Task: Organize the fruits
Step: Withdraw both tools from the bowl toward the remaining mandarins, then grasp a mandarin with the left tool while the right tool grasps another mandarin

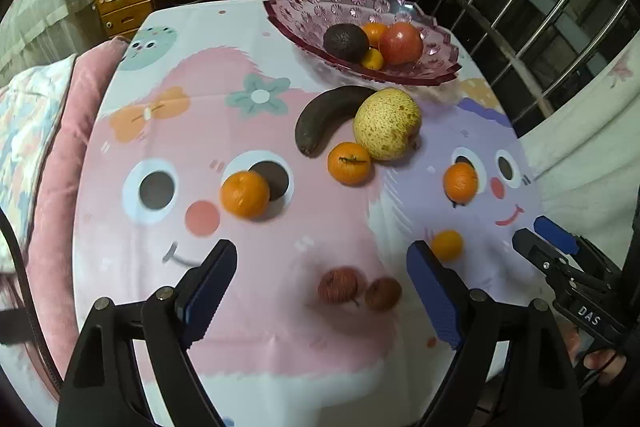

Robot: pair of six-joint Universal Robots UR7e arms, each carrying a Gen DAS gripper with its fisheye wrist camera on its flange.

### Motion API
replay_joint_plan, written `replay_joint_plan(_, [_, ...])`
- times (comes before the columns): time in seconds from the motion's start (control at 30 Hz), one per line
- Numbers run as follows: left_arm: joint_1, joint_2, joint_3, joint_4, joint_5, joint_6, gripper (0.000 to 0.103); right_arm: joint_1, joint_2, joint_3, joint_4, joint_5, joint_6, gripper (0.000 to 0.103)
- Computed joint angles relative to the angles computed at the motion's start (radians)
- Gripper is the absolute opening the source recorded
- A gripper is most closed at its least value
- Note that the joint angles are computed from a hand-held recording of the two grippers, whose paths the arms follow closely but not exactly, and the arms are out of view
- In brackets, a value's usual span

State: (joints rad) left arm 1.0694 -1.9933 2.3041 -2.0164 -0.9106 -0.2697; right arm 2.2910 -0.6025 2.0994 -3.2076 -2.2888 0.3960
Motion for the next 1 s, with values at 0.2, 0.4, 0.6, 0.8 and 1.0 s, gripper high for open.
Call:
replay_joint_plan(0.2, [0.046,0.147,-0.001,-0.148,0.004,0.081,0.086,-0.067,0.033,-0.007,-0.069,0.039,-0.095,0.07])
replay_joint_plan(0.4, [0.096,0.275,-0.02,-0.249,-0.007,0.162,0.086,-0.113,0.064,-0.033,-0.075,0.077,-0.172,0.07])
replay_joint_plan(0.6, [0.141,0.375,-0.051,-0.32,0.001,0.224,0.086,-0.143,0.083,-0.067,-0.031,0.114,-0.21,0.069])
replay_joint_plan(0.8, [0.178,0.436,-0.082,-0.368,-0.025,0.279,0.08,-0.16,0.101,-0.091,-0.012,0.102,-0.227,0.065])
replay_joint_plan(1.0, [0.186,0.467,-0.08,-0.421,-0.017,0.318,0.07,-0.172,0.115,-0.109,0.0,0.104,-0.222,0.057])
